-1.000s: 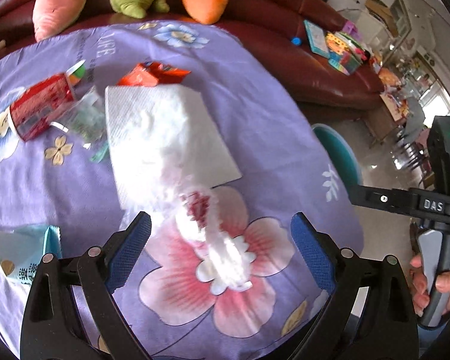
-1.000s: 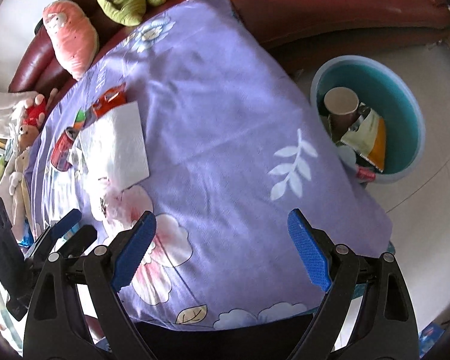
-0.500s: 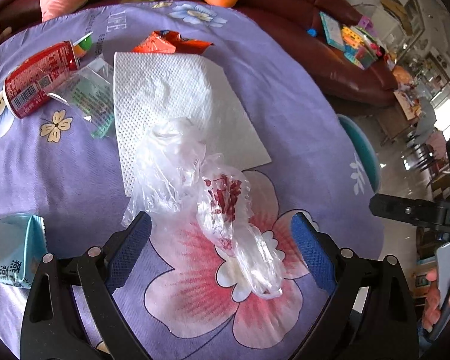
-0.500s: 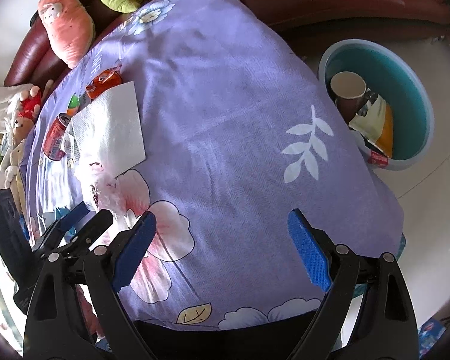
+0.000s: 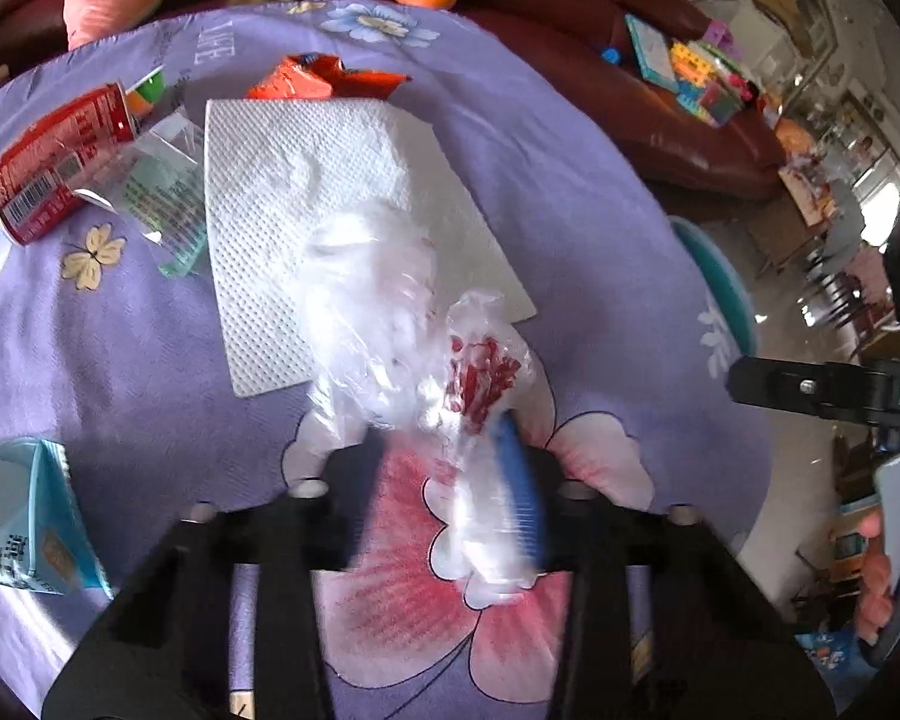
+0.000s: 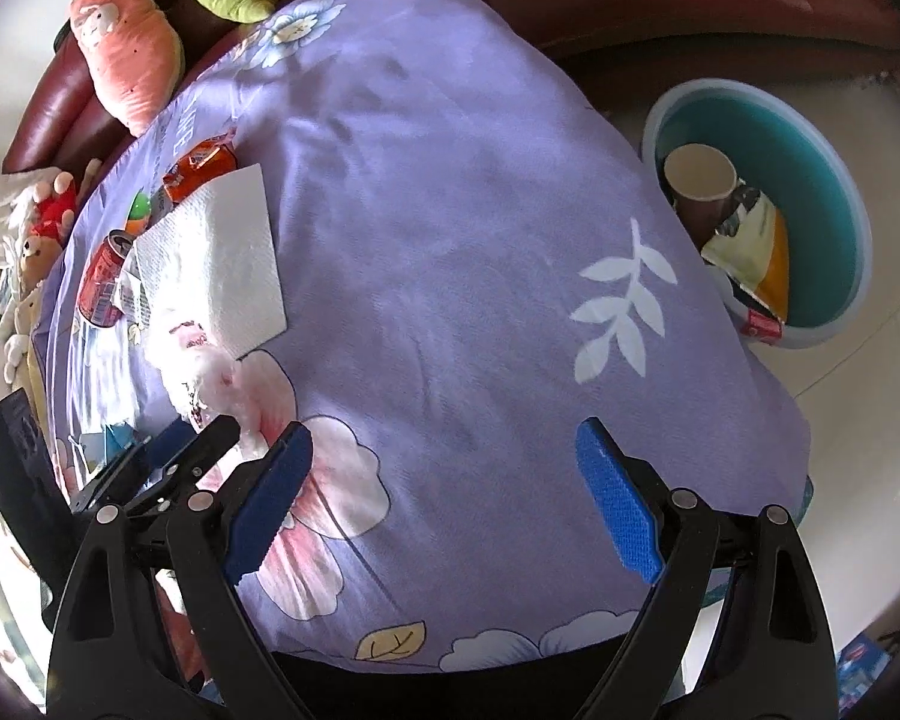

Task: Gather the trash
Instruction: 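Return to the table and grasp the clear plastic bag with the left gripper, then lift the plastic bag with the left gripper while the right gripper grasps the white tissue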

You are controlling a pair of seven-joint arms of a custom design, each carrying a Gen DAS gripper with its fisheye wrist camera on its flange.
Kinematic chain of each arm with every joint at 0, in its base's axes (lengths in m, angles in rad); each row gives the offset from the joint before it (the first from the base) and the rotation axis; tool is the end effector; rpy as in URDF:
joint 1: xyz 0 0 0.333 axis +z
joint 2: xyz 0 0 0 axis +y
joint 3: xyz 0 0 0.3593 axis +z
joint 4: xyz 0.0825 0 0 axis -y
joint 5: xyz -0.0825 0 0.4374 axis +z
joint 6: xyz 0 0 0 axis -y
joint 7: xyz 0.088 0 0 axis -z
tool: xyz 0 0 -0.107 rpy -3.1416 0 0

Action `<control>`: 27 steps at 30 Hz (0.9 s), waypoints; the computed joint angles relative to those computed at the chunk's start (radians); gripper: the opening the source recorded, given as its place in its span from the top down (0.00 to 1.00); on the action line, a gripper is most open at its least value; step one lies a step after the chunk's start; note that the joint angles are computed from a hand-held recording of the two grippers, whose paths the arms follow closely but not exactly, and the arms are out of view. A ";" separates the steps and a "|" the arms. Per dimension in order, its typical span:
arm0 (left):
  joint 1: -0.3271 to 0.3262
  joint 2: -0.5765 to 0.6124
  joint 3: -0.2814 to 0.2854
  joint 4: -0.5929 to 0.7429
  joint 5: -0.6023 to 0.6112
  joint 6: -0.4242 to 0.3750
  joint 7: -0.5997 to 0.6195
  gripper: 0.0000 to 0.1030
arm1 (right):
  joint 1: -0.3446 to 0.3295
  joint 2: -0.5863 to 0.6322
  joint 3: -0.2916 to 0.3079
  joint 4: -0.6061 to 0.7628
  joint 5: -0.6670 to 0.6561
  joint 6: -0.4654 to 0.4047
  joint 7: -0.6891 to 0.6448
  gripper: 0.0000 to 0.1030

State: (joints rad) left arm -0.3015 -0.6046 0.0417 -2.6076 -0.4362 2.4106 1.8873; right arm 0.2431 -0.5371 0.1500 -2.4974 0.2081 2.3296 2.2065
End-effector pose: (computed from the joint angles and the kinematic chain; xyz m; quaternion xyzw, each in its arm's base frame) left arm 0.4044 -0.1091 0.5042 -0.5672 0.7782 -0.2693 0.0141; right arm 0.4077 0.1787 0.5234 -0.5569 0.8088 -0.0030 0.1888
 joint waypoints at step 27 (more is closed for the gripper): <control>0.158 0.091 0.136 0.158 -0.136 -0.003 0.105 0.69 | 0.120 0.536 -0.012 0.464 -0.119 0.037 -0.163 0.17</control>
